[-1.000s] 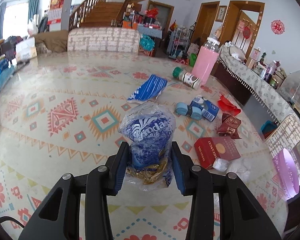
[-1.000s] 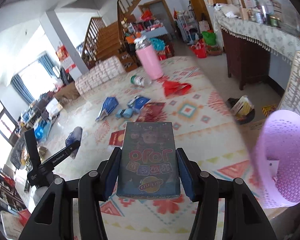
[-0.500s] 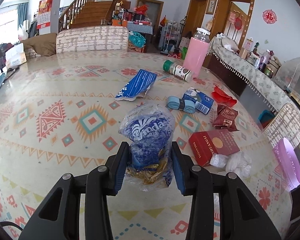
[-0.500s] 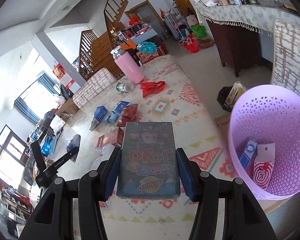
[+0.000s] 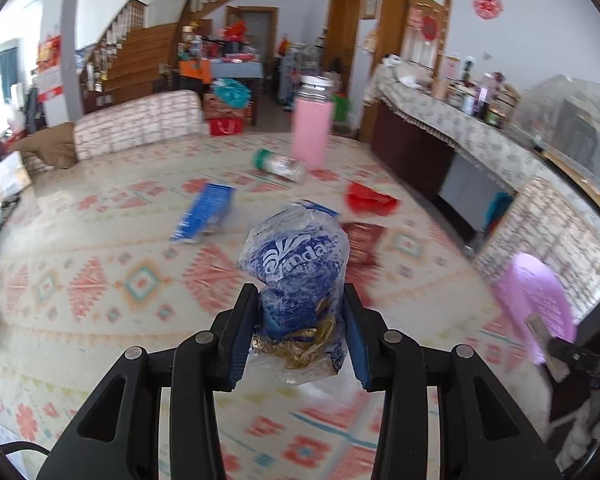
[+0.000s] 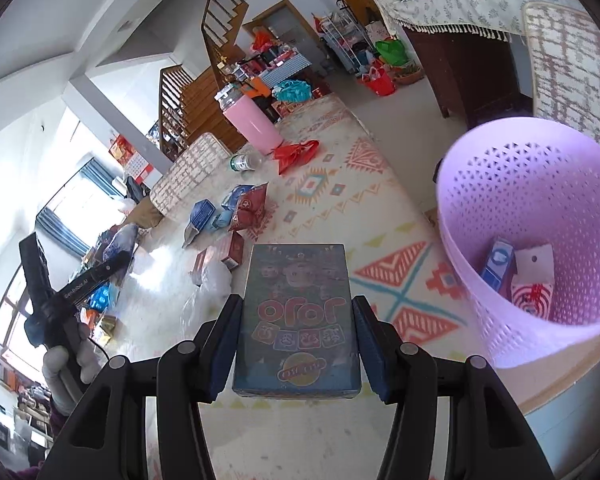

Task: Collect trash
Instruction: 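Carry the blue bag and grey pack toward the lilac basket, then open both grippers over the lilac basket, dropping the bag and pack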

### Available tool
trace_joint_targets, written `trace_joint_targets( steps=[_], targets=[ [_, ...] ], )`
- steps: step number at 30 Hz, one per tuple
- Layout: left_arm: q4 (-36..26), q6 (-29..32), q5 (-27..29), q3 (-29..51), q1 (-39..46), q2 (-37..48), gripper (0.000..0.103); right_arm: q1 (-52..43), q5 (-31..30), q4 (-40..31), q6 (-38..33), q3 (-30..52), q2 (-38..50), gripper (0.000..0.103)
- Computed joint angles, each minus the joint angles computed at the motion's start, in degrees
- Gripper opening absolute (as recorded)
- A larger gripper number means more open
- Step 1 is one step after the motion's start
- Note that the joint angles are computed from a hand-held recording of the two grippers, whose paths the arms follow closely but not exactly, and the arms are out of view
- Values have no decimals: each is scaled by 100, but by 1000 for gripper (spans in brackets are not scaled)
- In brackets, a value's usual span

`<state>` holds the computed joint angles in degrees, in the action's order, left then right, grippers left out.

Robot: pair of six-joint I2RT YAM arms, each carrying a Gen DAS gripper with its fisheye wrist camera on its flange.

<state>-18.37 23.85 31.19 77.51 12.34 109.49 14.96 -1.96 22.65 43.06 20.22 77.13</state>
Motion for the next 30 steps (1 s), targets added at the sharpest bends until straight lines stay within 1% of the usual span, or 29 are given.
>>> trace_joint_targets(
  steps=[2, 6, 9, 12, 17, 19, 21, 26, 30],
  targets=[
    [-6, 45, 1, -287, -116, -223, 40, 23, 120, -144, 36, -169, -364, 59],
    [-92, 81, 178, -805, -421, -649, 40, -13, 472, -878, 26, -497, -1557, 59],
    [-172, 79, 237, -950, -739, -805, 40, -171, 664, -1513, -55, -652, -2357, 59],
    [-138, 5, 137, -1038, -1188, -931, 40, -494, 665, -2000, -177, -721, -2877, 59],
    [-145, -140, 33, -1010, -1951, -962, 40, -1461, 334, -2462, -553, -782, -3337, 59],
    [-106, -213, -30, -975, -2285, -920, 40, -1933, 88, -2474, -747, -790, -3332, 59],
    [-96, -281, -77, -902, -2579, -843, 40, -2369, -110, -2366, -954, -759, -3147, 59],
    [-112, -573, -158, -522, -3218, -441, 40, -3231, -561, -1737, -1345, -648, -2171, 59],
    [-364, -786, -150, 106, -3604, 153, 40, -3687, -854, -1273, -1541, -606, -1438, 59]
  ],
)
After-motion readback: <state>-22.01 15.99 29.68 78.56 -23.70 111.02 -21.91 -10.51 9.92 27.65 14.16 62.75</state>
